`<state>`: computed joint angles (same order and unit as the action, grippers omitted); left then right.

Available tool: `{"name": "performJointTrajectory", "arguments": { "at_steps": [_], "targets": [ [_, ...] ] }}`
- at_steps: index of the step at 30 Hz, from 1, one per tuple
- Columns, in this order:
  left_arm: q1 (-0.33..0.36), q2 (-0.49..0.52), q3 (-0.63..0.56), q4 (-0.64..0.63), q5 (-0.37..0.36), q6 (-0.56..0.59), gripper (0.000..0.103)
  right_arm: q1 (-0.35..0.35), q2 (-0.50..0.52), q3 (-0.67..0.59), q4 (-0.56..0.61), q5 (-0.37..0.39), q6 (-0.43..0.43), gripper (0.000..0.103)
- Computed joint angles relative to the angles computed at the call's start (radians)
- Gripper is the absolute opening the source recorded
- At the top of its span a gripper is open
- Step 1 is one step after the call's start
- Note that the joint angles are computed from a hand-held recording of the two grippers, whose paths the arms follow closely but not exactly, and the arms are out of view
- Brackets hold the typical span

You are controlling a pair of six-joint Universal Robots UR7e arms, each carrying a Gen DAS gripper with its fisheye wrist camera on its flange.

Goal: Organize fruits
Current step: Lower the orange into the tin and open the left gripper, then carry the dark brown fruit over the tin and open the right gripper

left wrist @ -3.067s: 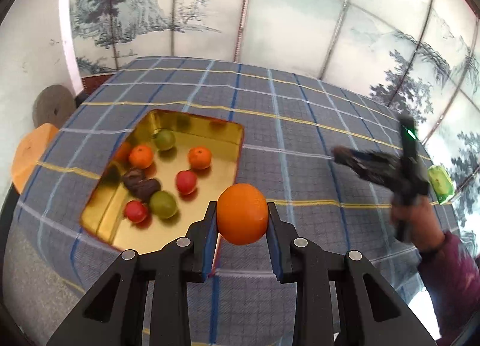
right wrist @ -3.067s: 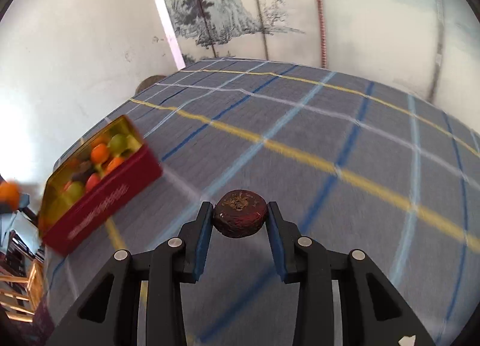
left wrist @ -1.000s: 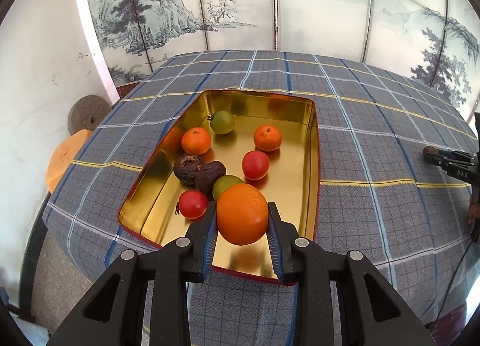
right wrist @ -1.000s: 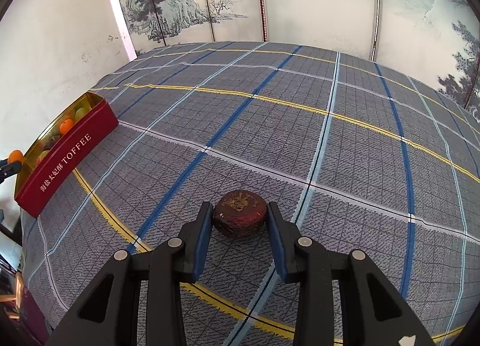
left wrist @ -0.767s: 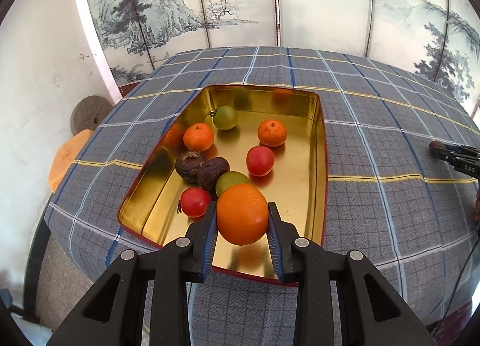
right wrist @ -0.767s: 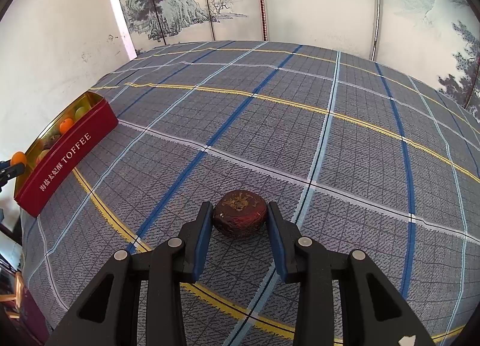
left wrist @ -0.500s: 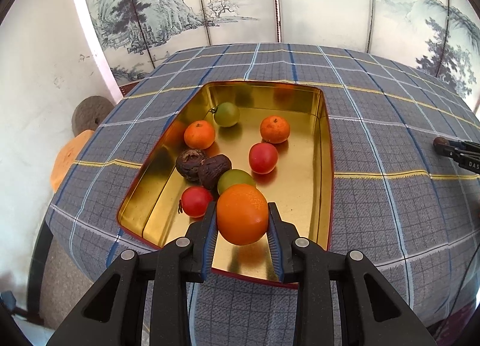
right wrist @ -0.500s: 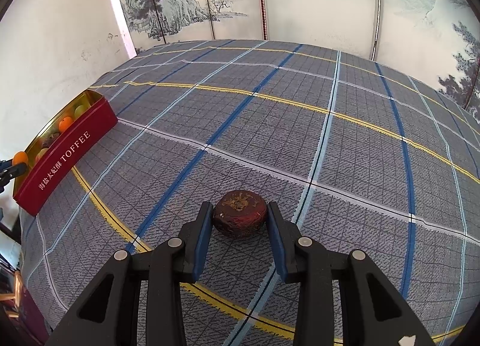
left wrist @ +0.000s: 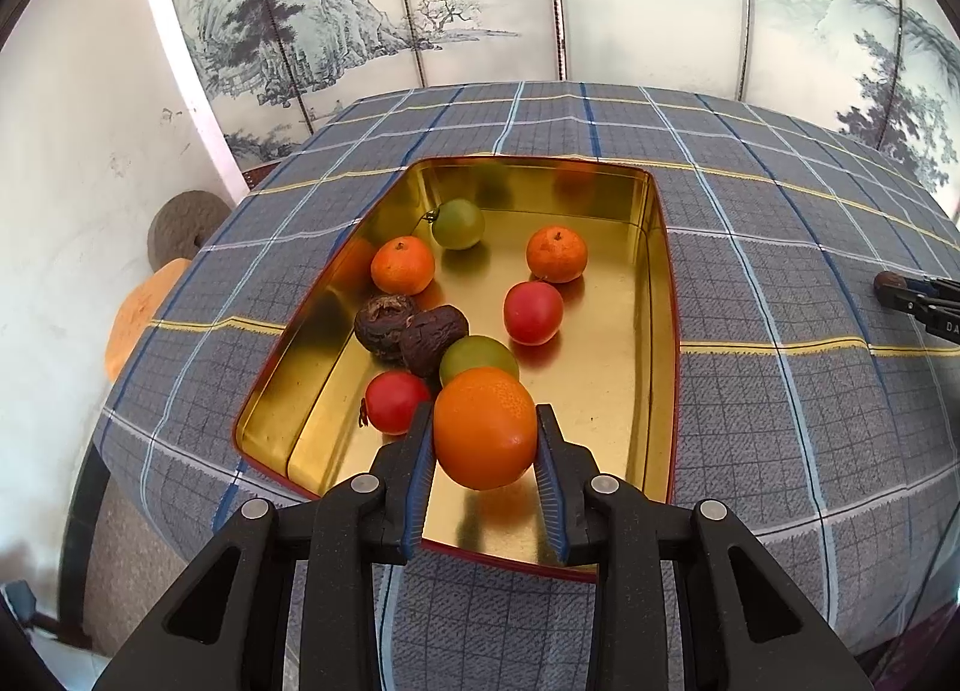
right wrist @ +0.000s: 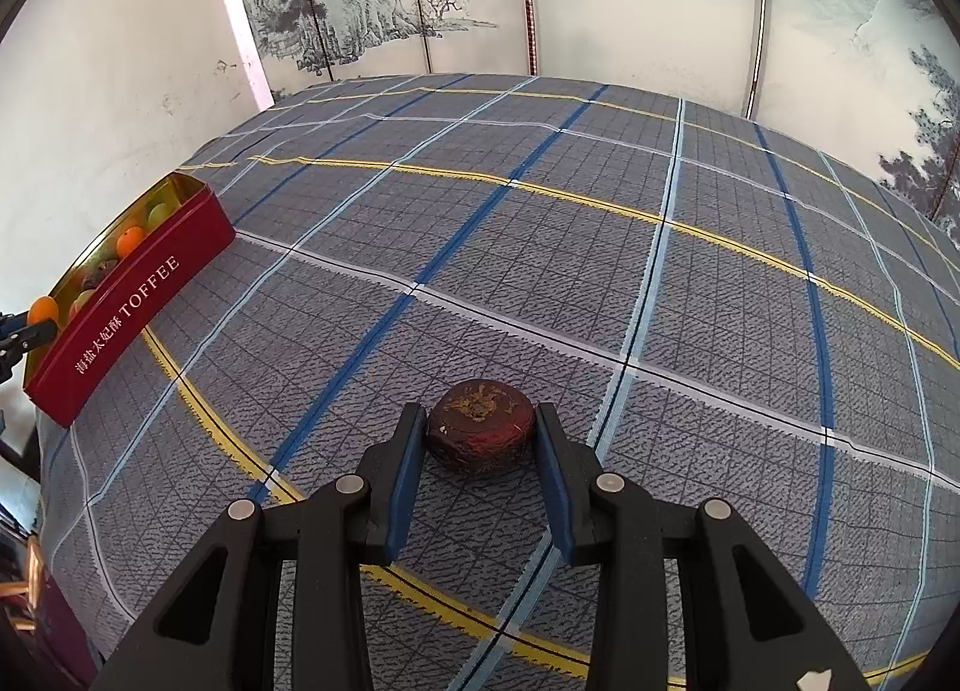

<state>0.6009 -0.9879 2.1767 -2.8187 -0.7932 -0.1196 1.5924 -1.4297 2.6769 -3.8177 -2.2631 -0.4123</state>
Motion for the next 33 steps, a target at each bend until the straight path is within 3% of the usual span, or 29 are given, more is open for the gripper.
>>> {"name": "performJointTrajectory", "arguments": {
  "at_steps": [4,6,8,10,26,33],
  "targets": [
    [-0.003,0.004,-0.004,0.012,0.015,-0.004,0.034,0.000,0.000,0.000,0.000,0.000,-0.001,0.034],
    [-0.009,0.004,0.001,0.000,0.023,0.000,0.041,-0.001,0.000,0.000,-0.001,0.001,-0.002,0.034],
    [-0.021,0.005,0.010,-0.028,0.043,0.006,0.063,0.000,0.002,-0.001,-0.001,0.000,0.000,0.034],
    [-0.034,0.007,0.024,-0.081,0.066,0.025,0.072,0.001,0.003,-0.001,-0.002,-0.001,0.000,0.034],
    [-0.069,-0.041,0.048,-0.041,0.088,-0.038,0.073,0.004,-0.002,0.004,-0.002,0.008,-0.011,0.034],
    [-0.087,-0.061,0.072,-0.047,0.103,-0.055,0.073,0.025,0.002,0.017,-0.012,0.025,0.022,0.034]
  ]
}}
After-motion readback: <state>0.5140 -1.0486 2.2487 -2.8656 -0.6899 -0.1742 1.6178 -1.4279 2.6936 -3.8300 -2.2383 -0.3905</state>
